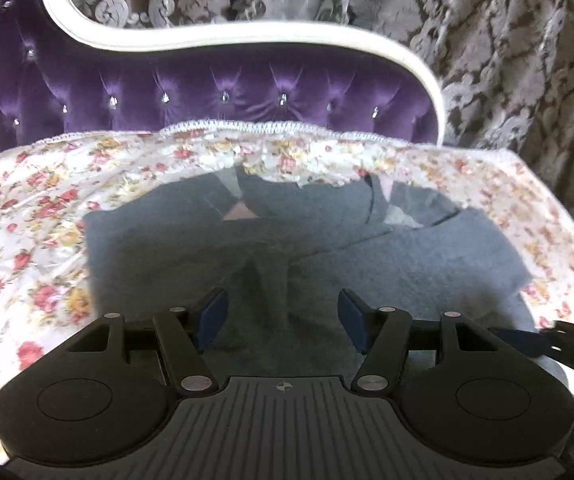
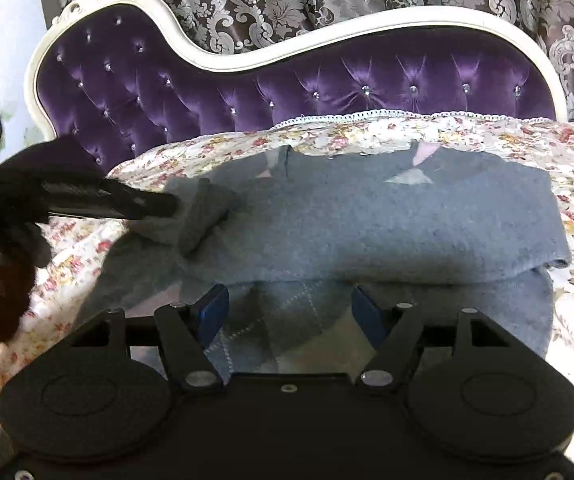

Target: Fold small clothes

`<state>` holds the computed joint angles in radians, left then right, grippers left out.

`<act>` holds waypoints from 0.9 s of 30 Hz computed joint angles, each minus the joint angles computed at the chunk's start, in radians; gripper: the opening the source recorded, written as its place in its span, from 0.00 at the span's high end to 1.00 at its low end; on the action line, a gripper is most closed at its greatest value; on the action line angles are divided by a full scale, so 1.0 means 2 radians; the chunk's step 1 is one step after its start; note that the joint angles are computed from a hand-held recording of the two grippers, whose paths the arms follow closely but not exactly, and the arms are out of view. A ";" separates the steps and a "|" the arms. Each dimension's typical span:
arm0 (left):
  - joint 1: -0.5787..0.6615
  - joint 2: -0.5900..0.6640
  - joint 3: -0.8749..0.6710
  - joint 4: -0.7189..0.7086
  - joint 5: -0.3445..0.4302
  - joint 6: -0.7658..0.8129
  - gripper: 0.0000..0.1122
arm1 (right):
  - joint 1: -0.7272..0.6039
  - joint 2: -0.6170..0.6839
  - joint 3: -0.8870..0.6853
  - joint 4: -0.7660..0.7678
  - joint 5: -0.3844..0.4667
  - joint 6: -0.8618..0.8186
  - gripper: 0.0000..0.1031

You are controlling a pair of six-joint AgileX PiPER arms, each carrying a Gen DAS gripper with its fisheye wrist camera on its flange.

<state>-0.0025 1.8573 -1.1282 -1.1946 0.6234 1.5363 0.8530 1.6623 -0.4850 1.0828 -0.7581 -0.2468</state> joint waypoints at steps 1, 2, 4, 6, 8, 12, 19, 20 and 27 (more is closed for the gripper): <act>-0.012 0.008 -0.009 0.015 -0.015 -0.029 0.47 | 0.001 -0.004 -0.001 -0.002 0.000 -0.001 0.31; -0.025 0.018 -0.019 0.034 -0.032 -0.065 0.50 | 0.004 -0.010 -0.001 0.000 0.000 -0.004 0.31; -0.033 0.028 -0.024 0.022 -0.047 -0.076 0.85 | 0.013 -0.021 0.002 0.002 -0.004 -0.009 0.30; -0.019 0.028 -0.014 -0.043 -0.042 -0.044 0.95 | 0.029 -0.026 0.006 0.018 -0.019 -0.026 0.29; 0.007 0.019 0.008 -0.108 -0.019 -0.011 0.95 | 0.045 -0.024 0.003 0.049 -0.033 -0.058 0.28; 0.047 0.007 0.040 -0.093 -0.021 0.013 0.94 | 0.043 -0.029 0.009 0.041 -0.026 -0.042 0.28; 0.109 0.048 0.002 -0.025 0.070 -0.007 0.66 | 0.031 -0.038 0.019 0.003 -0.014 0.006 0.28; 0.109 0.051 -0.006 -0.016 0.077 -0.012 0.62 | 0.031 -0.037 0.018 0.003 -0.013 0.006 0.28; 0.083 0.059 -0.021 -0.019 0.056 -0.030 0.64 | 0.025 -0.029 0.014 0.001 -0.003 0.009 0.28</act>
<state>0.1642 1.9747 -1.1701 -1.2319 0.7355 1.4754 0.9027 1.6041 -0.4573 1.0857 -0.7640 -0.2289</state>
